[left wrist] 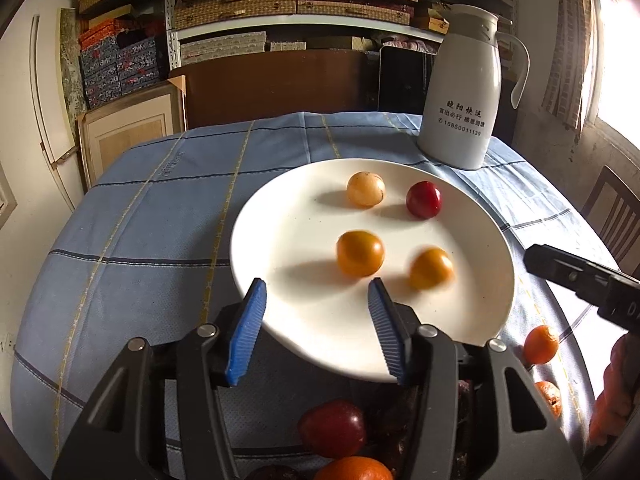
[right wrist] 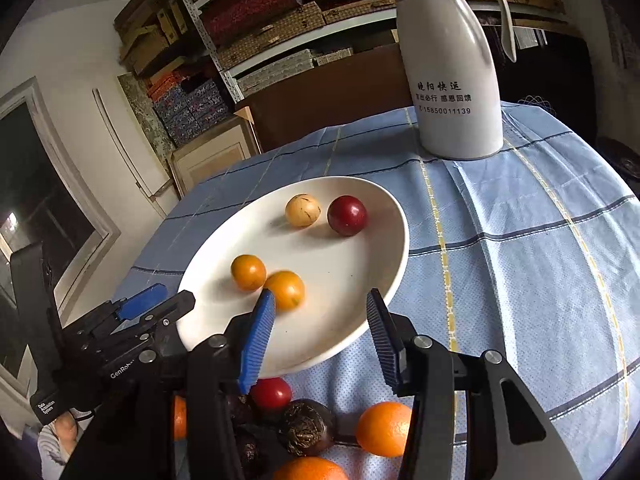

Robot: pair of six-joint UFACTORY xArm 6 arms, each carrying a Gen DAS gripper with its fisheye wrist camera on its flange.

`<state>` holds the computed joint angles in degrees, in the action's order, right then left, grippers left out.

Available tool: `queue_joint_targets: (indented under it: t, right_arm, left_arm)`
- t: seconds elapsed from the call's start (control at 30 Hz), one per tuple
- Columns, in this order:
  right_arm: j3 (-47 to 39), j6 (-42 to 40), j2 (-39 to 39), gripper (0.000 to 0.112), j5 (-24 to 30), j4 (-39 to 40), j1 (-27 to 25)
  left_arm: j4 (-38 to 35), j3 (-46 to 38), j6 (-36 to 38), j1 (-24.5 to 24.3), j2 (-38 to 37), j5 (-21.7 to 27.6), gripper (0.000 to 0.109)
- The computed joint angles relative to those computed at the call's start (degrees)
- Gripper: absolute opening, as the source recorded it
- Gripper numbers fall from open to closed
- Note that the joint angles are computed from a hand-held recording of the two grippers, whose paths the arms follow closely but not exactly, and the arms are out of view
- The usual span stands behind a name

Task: Organize fruits
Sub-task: 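Lower both oranges onto the white plate and open both grippers, then grasp the red tomato with left gripper while right gripper grasps an orange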

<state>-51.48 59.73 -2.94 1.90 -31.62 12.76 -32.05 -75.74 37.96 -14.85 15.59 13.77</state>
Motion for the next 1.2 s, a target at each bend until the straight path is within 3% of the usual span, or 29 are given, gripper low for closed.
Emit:
queue_joint_targets:
  t: [0.13,0.3,0.5,0.8,0.93,1.07,1.2]
  right_arm:
    - [2.4,4.5,-1.9,0.049,-1.3,-2.8,-1.8]
    - [5.4,11.1,-4.4,0.050,-2.1,-8.5,-3.5]
    - [9.0,25.6,-8.5,0.061,-1.5,-21.6,-5.7]
    - [10.2,25.9,-9.5,0.062,-1.7,-21.7,-5.8]
    - [10.3,24.5,-9.5,0.063,-1.8,-20.6,-5.4]
    - [10.5,20.2,-9.2,0.063,-2.1,-16.6,-4.5]
    - [10.5,17.5,-9.0,0.063,-1.9,-14.5,-3.7]
  left_arm:
    - [-0.7,2.3,0.3,0.8,-1.9,-1.1,0.058]
    - [-3.9,5.5,2.5,2.3,-4.8,-1.4,0.058]
    - [-5.6,9.3,4.4,3.8,-7.4,0.7,0.058]
    - [-1.8,12.9,6.3,1.8,-8.9,0.3,0.058]
    - [3.1,12.9,3.3,1.7,-8.0,0.2,0.071]
    - [6.2,12.8,0.9,1.5,-7.2,-1.6,0.076]
    - [4.0,11.3,2.2,2.0,-6.4,0.2,0.079]
